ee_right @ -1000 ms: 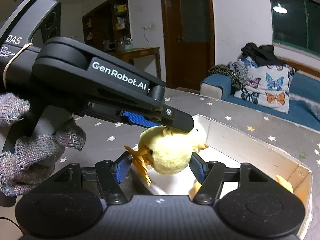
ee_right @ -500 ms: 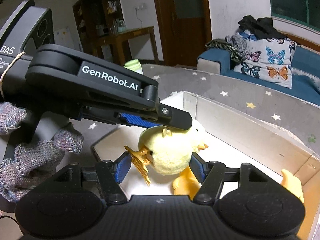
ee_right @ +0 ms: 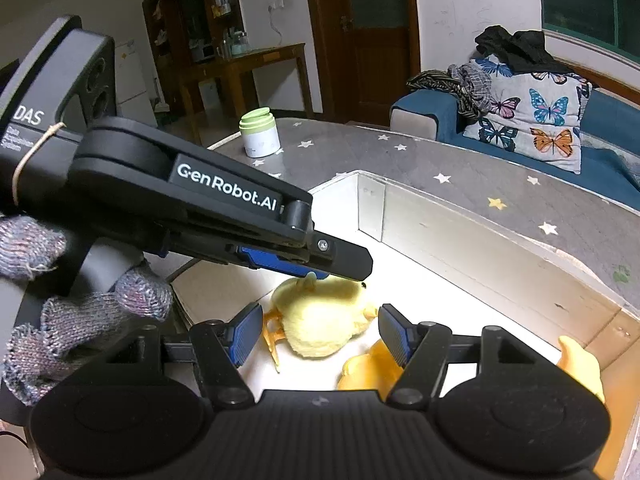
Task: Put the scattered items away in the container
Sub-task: 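Open the left gripper to release the chick inside the box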
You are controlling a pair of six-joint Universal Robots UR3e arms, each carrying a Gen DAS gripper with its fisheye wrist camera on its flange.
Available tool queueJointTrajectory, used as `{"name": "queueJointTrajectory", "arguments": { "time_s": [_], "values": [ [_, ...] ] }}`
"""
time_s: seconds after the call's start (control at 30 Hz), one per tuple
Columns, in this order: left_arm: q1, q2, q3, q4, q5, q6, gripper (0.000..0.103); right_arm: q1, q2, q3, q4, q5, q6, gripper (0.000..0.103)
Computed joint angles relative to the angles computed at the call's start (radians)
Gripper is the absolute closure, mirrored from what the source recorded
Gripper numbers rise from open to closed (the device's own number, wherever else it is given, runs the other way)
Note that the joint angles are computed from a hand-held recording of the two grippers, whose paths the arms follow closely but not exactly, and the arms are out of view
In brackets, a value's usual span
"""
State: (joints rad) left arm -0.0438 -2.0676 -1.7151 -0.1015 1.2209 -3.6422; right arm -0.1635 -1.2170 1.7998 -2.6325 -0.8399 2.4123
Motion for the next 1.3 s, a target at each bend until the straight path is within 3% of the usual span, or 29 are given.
{"name": "queueJointTrajectory", "arguments": {
  "time_s": [0.17,0.27,0.77,0.93,1.3],
  "values": [
    [-0.026,0.034,-0.022,-0.004,0.050,0.013,0.068,-0.021,-0.049,0.059,-0.027,0.023,0.012,0.036],
    [-0.041,0.064,-0.049,0.005,0.078,0.017,0.068,-0.039,-0.087,0.111,-0.057,0.038,0.021,0.023],
    [-0.169,0.254,-0.248,0.051,0.276,0.048,0.068,-0.176,-0.346,0.436,-0.165,0.118,0.013,0.009],
    [-0.232,0.309,-0.310,0.054,0.357,0.042,0.068,-0.250,-0.467,0.545,-0.143,0.163,-0.009,0.000],
    [-0.377,0.352,-0.381,0.051,0.520,-0.011,0.068,-0.396,-0.781,0.720,0.065,0.229,-0.106,0.000]
  ]
}}
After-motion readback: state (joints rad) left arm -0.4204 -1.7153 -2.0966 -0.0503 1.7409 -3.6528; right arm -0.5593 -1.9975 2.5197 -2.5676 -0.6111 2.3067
